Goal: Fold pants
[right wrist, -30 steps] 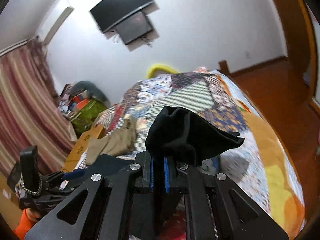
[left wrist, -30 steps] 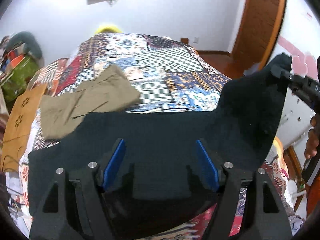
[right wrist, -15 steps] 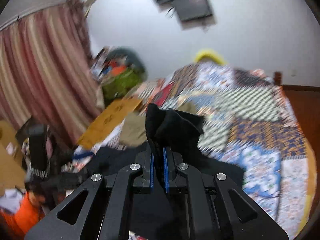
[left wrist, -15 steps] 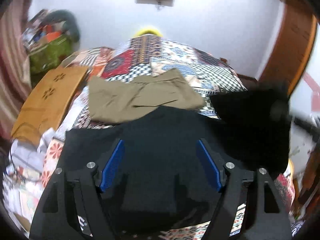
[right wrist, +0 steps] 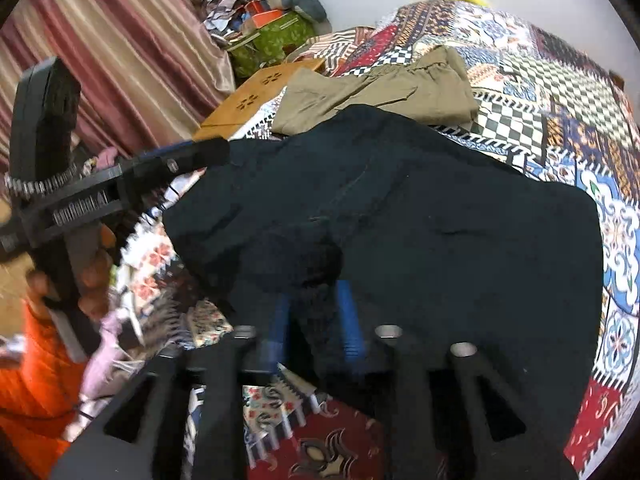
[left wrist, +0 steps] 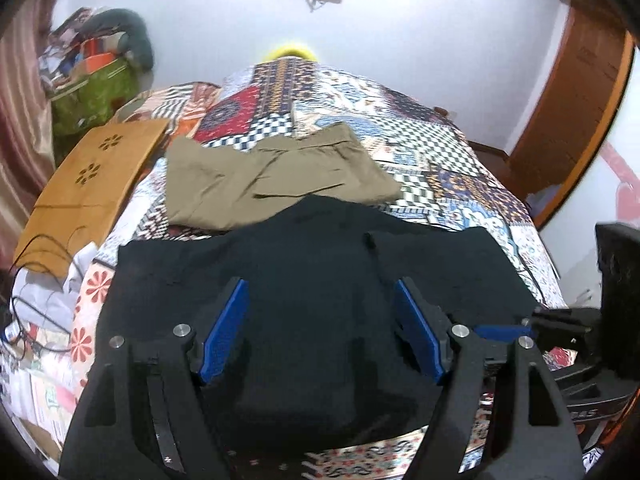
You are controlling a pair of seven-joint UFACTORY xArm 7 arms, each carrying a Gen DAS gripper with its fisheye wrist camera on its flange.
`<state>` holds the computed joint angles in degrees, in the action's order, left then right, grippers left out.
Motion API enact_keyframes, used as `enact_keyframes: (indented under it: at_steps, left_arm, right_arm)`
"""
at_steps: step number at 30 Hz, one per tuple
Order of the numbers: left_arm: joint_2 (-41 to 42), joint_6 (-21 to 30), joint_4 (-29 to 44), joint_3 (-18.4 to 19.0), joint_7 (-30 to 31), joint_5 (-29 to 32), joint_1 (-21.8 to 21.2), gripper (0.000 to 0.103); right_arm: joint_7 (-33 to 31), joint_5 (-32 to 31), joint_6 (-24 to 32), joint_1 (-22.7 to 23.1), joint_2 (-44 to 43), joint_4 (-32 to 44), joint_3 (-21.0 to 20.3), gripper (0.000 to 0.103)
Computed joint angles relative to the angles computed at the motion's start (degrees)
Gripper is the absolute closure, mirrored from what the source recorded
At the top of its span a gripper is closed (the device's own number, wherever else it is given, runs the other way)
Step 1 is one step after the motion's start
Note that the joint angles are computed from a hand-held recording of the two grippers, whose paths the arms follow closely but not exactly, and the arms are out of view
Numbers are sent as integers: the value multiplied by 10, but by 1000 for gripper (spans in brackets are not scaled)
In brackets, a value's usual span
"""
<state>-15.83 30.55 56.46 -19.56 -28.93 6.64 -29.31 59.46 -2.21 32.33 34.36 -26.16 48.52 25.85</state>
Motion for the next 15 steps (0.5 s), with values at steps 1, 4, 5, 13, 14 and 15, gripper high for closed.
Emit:
enact_keyframes:
  at_steps: [1, 4, 5, 13, 14, 15]
  left_arm:
    - [5, 0, 6, -3, 1, 2, -2, 28]
    - [24, -1, 26, -7, 12, -3, -14, 28]
    - [33, 1, 33, -9, 17, -2, -19, 28]
    - [107, 27, 70, -18, 42, 6, -60, 27]
    - [116, 34, 73, -18, 40, 11, -64, 27]
    - [126, 41, 76, -17, 42, 11, -69, 27]
  right_arm:
    - [1, -3, 4, 0, -9, 2, 1, 59]
    - [8, -18, 13, -12, -40, 0, 10, 59]
    - [13, -26, 23, -19, -57, -5, 14, 59]
    - [38, -63, 165, -73, -133, -32, 30, 59]
    - [39, -56, 170, -70, -136, -43, 27, 59]
    - [41, -48, 177, -66, -139, -54, 24, 59]
